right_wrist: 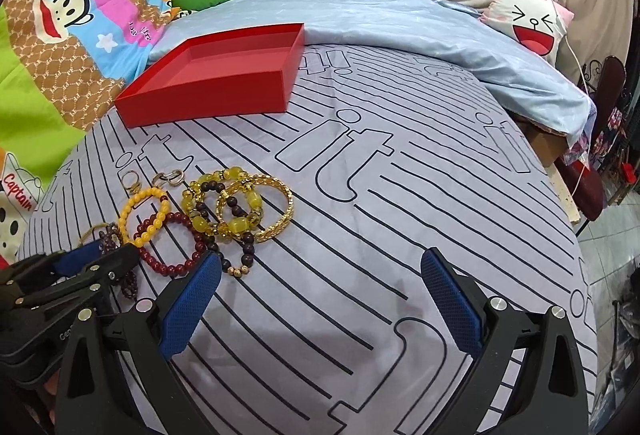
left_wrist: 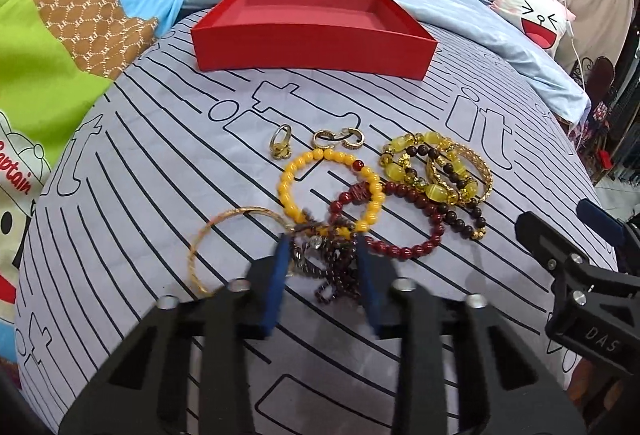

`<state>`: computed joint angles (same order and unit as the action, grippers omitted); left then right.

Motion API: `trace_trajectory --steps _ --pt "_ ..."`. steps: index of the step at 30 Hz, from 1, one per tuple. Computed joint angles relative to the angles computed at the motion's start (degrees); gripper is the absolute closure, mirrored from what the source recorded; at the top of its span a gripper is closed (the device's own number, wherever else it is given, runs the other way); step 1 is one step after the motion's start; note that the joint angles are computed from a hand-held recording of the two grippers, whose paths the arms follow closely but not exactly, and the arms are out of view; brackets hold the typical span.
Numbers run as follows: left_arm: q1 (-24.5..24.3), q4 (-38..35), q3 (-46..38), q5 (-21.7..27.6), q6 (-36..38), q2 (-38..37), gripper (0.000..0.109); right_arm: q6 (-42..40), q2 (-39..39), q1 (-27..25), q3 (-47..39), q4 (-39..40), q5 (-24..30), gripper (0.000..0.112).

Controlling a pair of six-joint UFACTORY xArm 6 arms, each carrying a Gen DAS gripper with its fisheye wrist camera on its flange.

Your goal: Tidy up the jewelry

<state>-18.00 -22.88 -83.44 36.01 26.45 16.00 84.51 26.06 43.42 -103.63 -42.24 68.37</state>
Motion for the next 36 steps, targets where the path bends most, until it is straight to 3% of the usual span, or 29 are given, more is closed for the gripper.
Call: trace_trajectory --steps 5,29,31,36 --pt "0.60 -1.96 -0.10 0.50 1.23 -0.45 0.100 -1.31 0.94 -0.33 -1.12 0.47 -1.54 0.016" --pt "4.46 -2.77 -5.07 0.83 -0.08 1.83 0.100 -2.61 2.78 -2.30 -3.27 2.35 -3.41 0.017" --pt "4.26 -2.97 -5.49 1.01 0.25 2.16 0.100 -3.17 3.06 -2.65 -3.52 2.62 -3.32 0.021" --pt "3.81 -2.99 -5.82 1.03 0.91 2.52 0.100 -2.45 2.01 -4.01 -1.49 4.36 -4.48 0.043"
